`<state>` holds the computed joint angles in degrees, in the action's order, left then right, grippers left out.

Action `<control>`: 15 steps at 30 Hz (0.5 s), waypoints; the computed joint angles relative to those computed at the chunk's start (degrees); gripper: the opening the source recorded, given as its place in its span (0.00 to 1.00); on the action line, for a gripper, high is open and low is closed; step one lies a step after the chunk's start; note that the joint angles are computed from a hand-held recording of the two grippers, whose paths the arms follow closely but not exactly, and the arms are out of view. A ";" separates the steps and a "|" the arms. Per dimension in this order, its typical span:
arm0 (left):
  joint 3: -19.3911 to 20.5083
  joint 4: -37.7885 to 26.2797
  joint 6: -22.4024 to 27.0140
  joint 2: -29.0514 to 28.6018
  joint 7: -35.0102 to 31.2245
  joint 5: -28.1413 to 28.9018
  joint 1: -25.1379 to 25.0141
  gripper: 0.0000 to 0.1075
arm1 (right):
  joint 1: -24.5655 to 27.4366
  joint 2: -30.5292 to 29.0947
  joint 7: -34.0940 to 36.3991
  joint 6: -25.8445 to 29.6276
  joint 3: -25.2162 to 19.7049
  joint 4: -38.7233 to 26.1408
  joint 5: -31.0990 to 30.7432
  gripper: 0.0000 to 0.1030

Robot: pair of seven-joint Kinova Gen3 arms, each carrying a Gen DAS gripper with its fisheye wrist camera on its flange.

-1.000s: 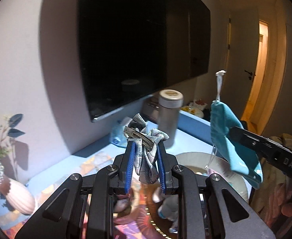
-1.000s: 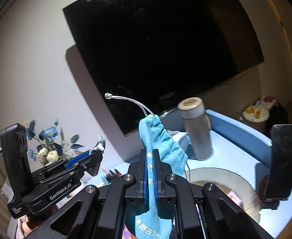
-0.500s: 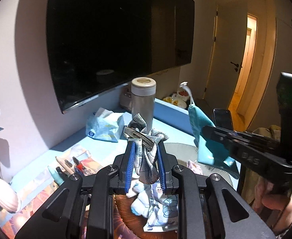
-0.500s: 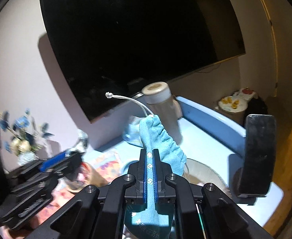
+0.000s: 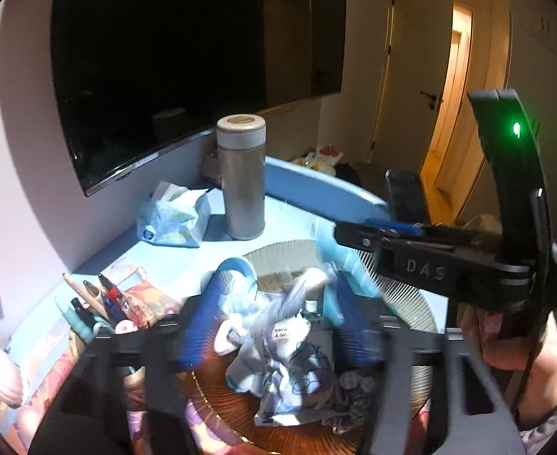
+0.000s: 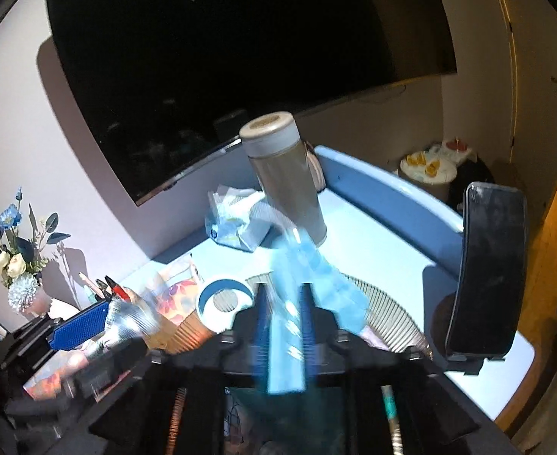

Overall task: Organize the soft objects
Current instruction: 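Lift the plaid bow and teal bag and carry them over the amber plate, then open both tools over the amber plate to drop the bow and bag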

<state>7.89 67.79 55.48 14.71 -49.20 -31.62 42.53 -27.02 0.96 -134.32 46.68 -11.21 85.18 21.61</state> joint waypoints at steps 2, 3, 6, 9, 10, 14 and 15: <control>-0.40 1.29 -0.43 -0.48 1.49 -2.64 1.44 0.87 | 0.03 -0.40 -1.01 -0.59 0.02 0.67 0.09 0.66; -0.20 1.55 -0.52 -0.63 1.36 -2.89 1.41 0.89 | -0.12 -0.63 -2.17 -1.12 -0.20 1.17 1.03 0.69; 0.34 1.12 0.70 -0.47 0.60 -2.45 1.23 0.90 | 0.00 -1.00 -2.70 -1.15 -0.44 1.43 0.62 0.69; 0.34 1.89 0.90 -1.03 1.56 -2.39 1.18 0.90 | 0.05 -1.35 -2.96 -1.13 -0.75 1.58 0.20 0.69; 0.42 2.33 0.76 -1.37 1.83 -2.07 0.91 0.90 | 0.06 -1.44 -3.02 -1.23 -0.84 1.66 0.24 0.69; 0.86 4.12 0.45 -2.81 3.41 -1.93 0.13 0.90 | -0.05 -2.04 -3.86 -1.79 -1.41 2.18 0.09 0.70; 1.00 4.46 0.60 -3.13 3.79 -2.09 -0.02 0.90 | -0.01 -2.08 -3.83 -1.97 -1.47 2.17 -0.11 0.70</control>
<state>8.88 72.25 56.08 11.58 -45.41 -33.71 42.51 -27.03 -1.12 -138.15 44.70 -12.68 87.35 21.50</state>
